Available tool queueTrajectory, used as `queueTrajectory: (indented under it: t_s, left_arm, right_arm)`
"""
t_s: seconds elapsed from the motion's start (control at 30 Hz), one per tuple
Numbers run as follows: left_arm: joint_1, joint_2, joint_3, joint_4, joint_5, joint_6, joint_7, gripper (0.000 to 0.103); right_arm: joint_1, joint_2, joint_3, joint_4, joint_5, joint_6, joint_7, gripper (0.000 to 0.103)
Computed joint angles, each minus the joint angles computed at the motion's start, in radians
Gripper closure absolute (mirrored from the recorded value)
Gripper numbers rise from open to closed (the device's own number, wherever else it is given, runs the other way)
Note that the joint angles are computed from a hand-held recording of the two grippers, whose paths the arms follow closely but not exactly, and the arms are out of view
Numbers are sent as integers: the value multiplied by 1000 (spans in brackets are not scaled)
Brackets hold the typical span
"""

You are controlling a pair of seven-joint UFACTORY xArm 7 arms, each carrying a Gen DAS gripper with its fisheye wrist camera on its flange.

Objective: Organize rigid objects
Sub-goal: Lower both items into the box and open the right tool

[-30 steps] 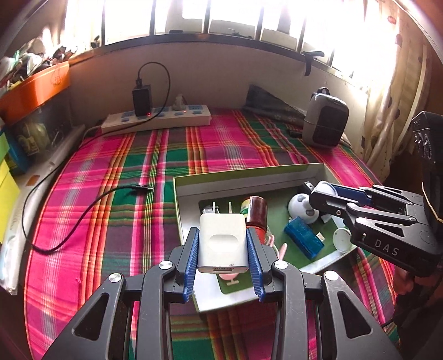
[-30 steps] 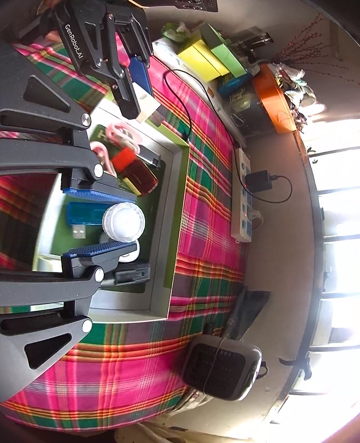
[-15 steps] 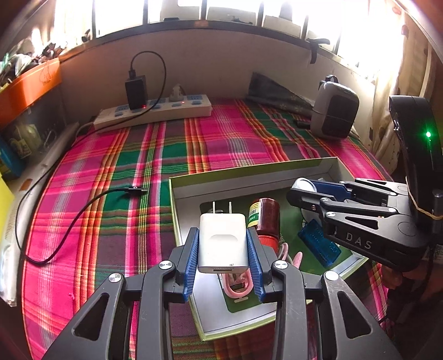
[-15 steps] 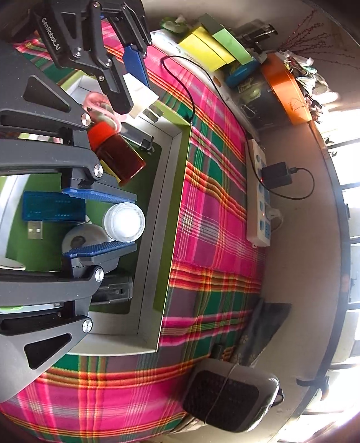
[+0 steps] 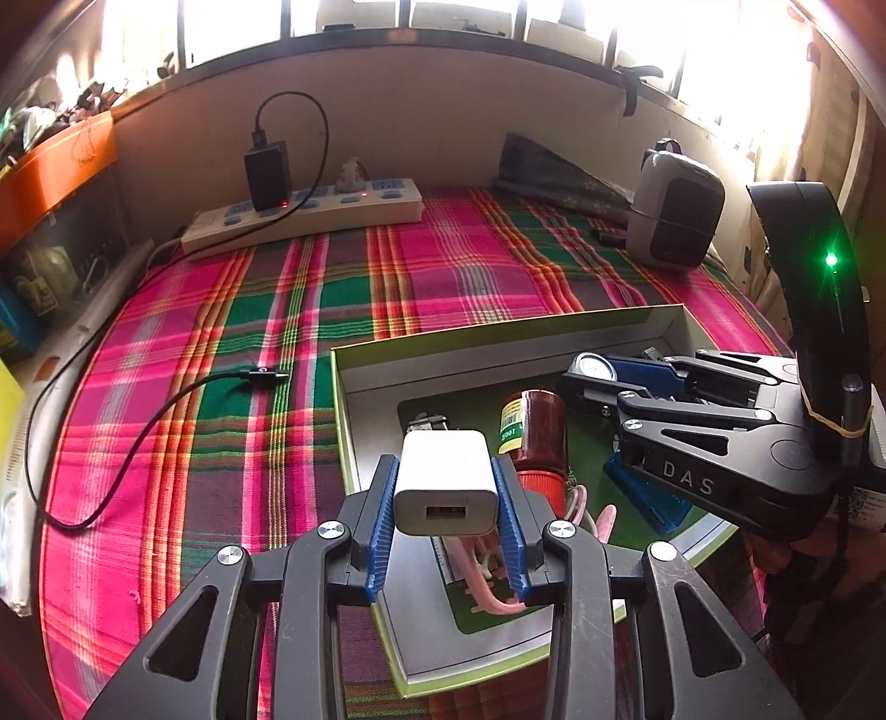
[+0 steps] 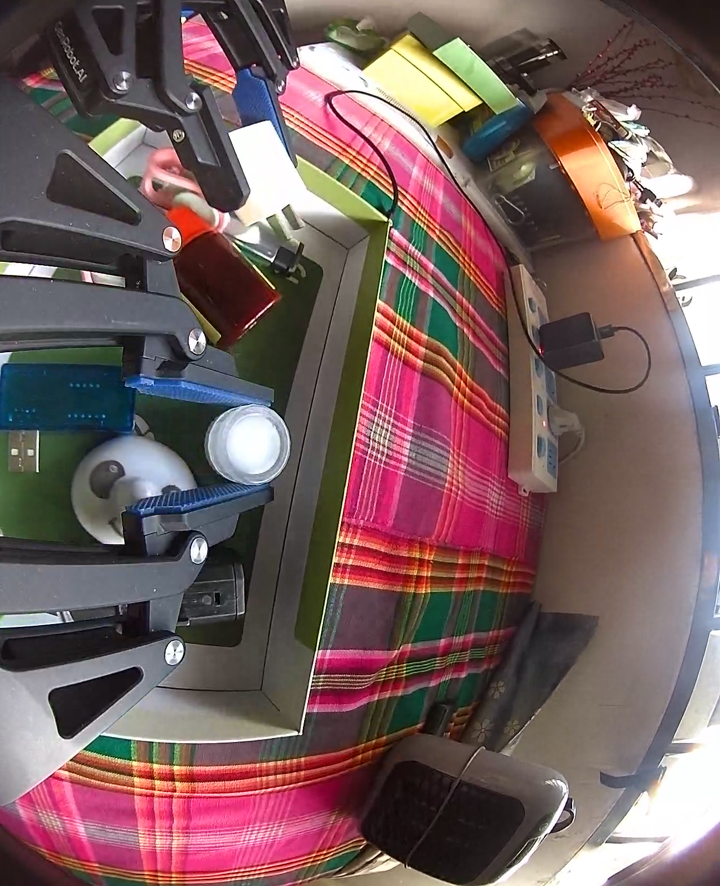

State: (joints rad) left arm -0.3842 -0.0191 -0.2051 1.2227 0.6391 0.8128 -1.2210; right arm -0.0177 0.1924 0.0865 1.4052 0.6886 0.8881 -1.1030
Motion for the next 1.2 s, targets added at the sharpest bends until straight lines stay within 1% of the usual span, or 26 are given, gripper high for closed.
queueTrajectory:
  t_s: [0.1,0.8,0.97,1.03,1.1,1.2]
  left_arm:
    - [1,0,2,-3,-9,-7,4,71]
    - [-4,6,0,6,-3,9,5,70]
    - [-8,2,-1,9,4,22,-2,68]
    - [-8,-3,-3,7,11,29,-14,67]
    - [-8,-7,-5,7,16,35,-20,67]
    - [-10,-10,-10,7,22,42,-31,66]
  right_arm:
    - [3,-6,1,-9,-3,-8,-11,74]
    - [9,-8,0,-17,-11,-29,8,74]
    - [9,-11,0,-22,-11,-36,8,72]
    - [8,-14,-1,-27,-11,-41,11,69]
    - [7,-18,-3,-32,-11,-45,11,57]
    - [6,-28,-5,-40,-6,-46,6,57]
